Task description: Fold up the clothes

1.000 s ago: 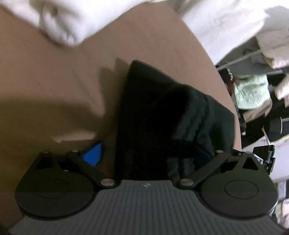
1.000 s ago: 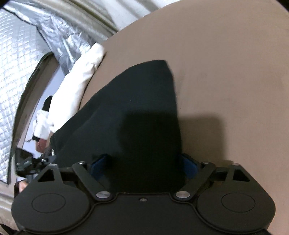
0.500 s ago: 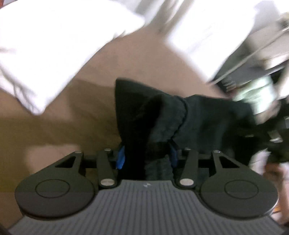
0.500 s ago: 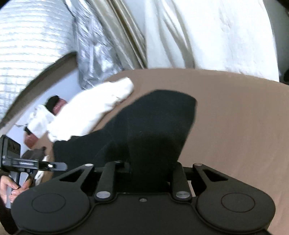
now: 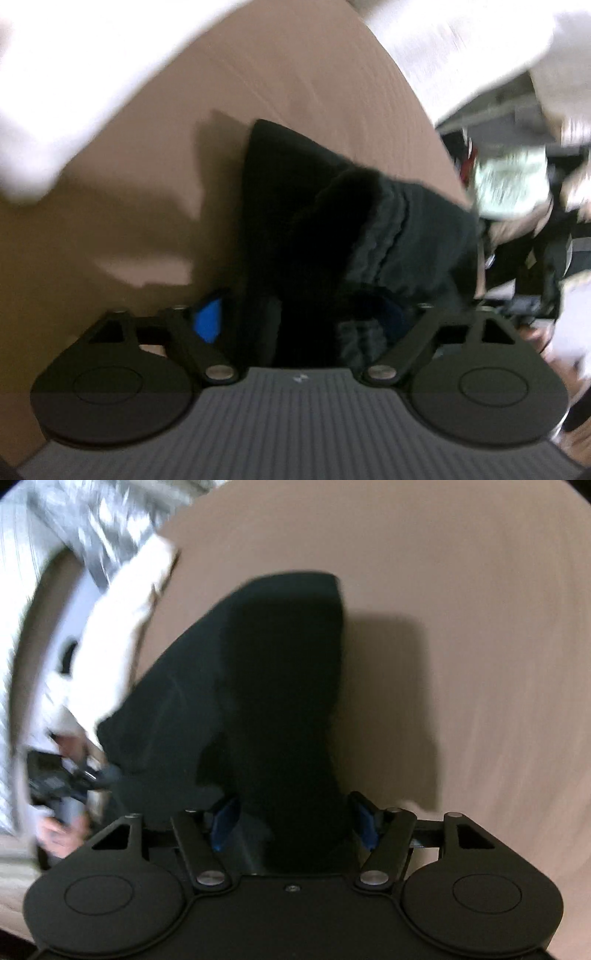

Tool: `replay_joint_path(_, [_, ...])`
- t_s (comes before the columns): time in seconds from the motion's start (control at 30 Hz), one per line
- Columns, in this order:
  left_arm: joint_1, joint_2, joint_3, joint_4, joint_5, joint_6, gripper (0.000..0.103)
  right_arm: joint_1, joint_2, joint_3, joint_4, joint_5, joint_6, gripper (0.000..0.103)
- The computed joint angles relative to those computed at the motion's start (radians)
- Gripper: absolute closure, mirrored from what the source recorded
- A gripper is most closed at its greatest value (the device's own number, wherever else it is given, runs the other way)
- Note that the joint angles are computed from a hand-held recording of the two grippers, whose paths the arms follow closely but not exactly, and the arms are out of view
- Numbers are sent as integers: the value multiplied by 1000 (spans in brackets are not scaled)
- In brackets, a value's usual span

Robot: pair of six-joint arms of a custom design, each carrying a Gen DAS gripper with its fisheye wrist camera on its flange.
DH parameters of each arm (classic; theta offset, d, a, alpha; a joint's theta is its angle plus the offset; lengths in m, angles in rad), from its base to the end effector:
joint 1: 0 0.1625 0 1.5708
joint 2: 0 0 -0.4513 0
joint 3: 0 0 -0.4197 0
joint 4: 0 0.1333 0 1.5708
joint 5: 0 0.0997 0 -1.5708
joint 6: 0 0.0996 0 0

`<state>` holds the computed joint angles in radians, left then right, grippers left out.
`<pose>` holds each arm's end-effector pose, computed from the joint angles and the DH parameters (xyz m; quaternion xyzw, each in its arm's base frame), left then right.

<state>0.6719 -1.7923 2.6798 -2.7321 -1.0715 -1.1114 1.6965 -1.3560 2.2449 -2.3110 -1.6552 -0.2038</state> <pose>-0.1108 -0.3193 0.2201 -0.1353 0.9509 -0.2775 0.0195 0.1797 -0.4254 0.1647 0.1665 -0.9823 -0.0758 0.0391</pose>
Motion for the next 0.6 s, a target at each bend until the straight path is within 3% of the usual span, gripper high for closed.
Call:
replay_joint_path(0.07, [6, 72, 11, -121, 6, 20, 0, -60, -12, 53, -55, 63, -22, 23])
replay_joint_path(0.13, [-7, 142, 14, -211, 30, 73, 2, -129, -17, 122, -150, 161, -60, 6])
replay_joint_path(0.17, [-2, 183, 17, -284, 33, 122, 20, -142, -25, 153, -207, 194, -57, 5])
replay_joint_path(0.2, [12, 213, 14, -339, 31, 143, 28, -152, -30, 182, -263, 221, -55, 6])
replay_joint_path(0.27, [-6, 224, 21, -379, 48, 118, 46, -106, -25, 213, -345, 187, -95, 39])
replay_joint_path(0.3, [-21, 216, 25, -383, 63, 116, 49, -60, -20, 219, -377, 140, -116, 61])
replay_joint_path(0.33, [-38, 210, 29, -388, 78, 113, 55, -15, -16, 223, -405, 94, -134, 68])
replay_joint_path(0.4, [-82, 200, 33, -395, 111, 106, 60, 52, -39, 232, -432, 50, -129, 77])
replay_joint_path(0.47, [-137, 181, 27, -343, 166, 101, 62, 122, -59, 236, -454, 2, -126, 79])
replay_joint_path(0.6, [-251, 181, -23, -93, 351, 72, 66, 255, -64, 227, -480, -100, -141, 80])
